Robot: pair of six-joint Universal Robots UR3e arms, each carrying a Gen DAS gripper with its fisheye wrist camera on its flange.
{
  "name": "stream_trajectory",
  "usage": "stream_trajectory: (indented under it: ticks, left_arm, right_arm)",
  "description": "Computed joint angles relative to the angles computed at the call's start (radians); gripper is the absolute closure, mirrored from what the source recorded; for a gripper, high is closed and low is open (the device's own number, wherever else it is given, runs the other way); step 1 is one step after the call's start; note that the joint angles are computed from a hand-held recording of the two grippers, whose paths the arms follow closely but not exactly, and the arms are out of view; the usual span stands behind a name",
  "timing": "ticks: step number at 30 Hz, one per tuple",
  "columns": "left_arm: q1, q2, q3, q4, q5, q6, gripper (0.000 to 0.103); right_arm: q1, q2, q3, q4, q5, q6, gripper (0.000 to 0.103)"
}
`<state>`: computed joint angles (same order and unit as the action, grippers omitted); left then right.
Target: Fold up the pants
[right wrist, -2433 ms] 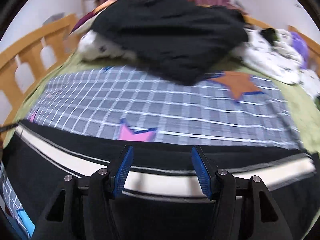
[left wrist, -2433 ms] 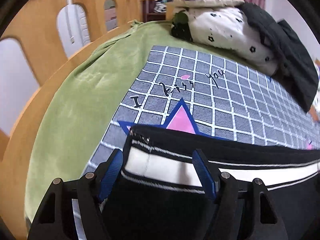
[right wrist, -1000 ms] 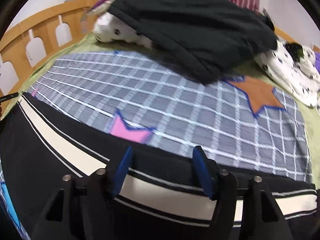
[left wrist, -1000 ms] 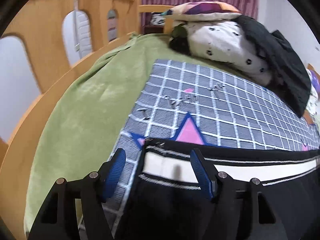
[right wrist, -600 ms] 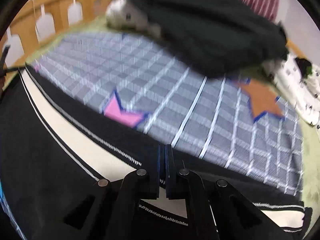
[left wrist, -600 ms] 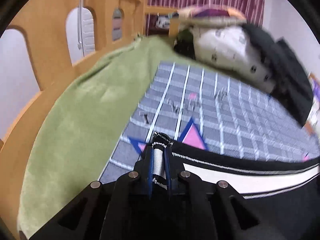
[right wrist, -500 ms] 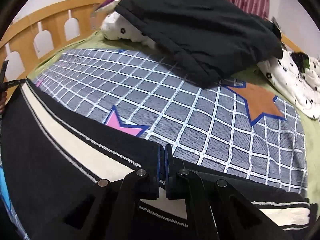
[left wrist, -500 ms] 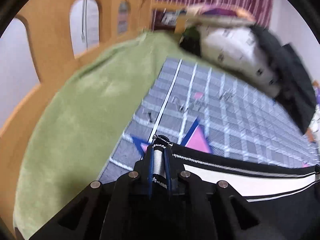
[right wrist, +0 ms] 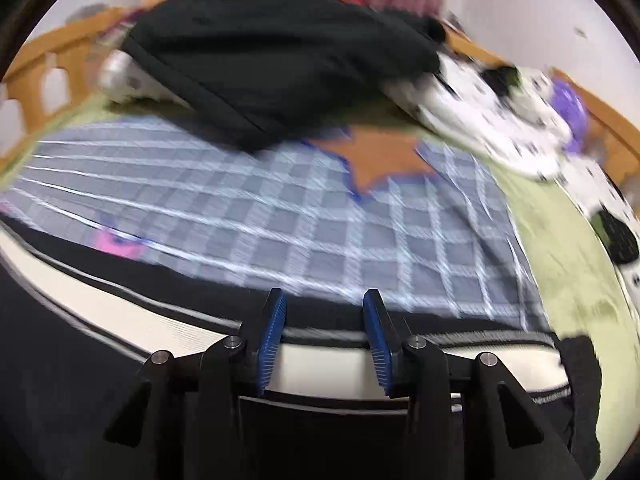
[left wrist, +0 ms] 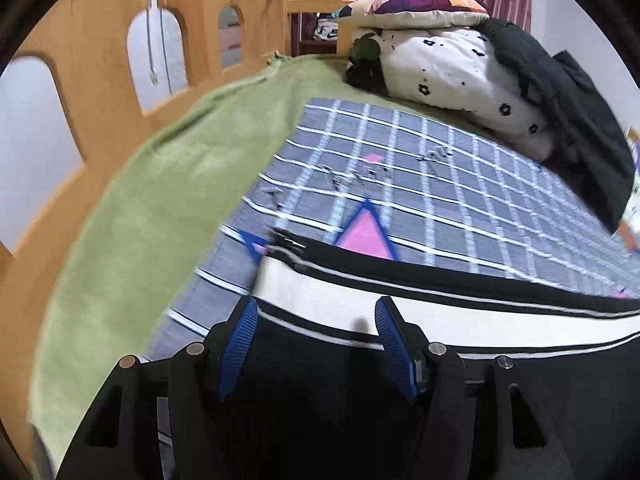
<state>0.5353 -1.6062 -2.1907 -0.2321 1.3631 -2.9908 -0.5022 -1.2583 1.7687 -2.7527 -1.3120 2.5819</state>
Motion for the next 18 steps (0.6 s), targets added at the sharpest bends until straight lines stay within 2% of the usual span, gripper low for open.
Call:
stream_trajectory:
  ticks: [1,3,7,9,11,13,15,18]
  left_arm:
    - [-0.021,-0.002,-0.011,0.017,0.01,-0.017,0.044]
    - [-0.076,-0.03,0.014,0.018,0.05,-0.046,0.044]
    - [-0.118,0.042,0.009,-0.055,0.039,-0.073,0.044]
    - [-0.122,0.145,-0.017,-0.12,0.024,-0.067,0.044]
    - [-0.109,0.255,-0.041,-0.197,-0.012,-0.061,0.044]
    - [-0.094,0.366,-0.046,-0.294,-0.045,-0.057,0.044]
    - [-0.086,0.467,-0.026,-0.401,-0.064,-0.057,0.044]
    - [-0.081,0.598,0.051,-0.583,-0.098,-0.06,0.044]
  right_arm:
    - [-0.007,0.051,-0.032,0.016,0.006,0.014,0.065]
    - [-0.008,0.08,-0.01,-0.072,0.023,0.029,0.066]
    - [0.02,0.098,-0.098,0.013,-0.021,0.116,0.066]
    - [0.009,0.041,-0.078,0.043,-0.01,0.182,0.066]
    - [-0.007,-0.08,0.005,0.05,0.017,0.256,0.063]
    - [-0.015,-0.182,0.049,0.113,0.049,0.277,0.054]
    - [-0.032,-0.333,0.102,0.224,0.105,0.276,0.054]
    - [0.002,-0.522,0.125,0.383,0.111,0.267,0.054]
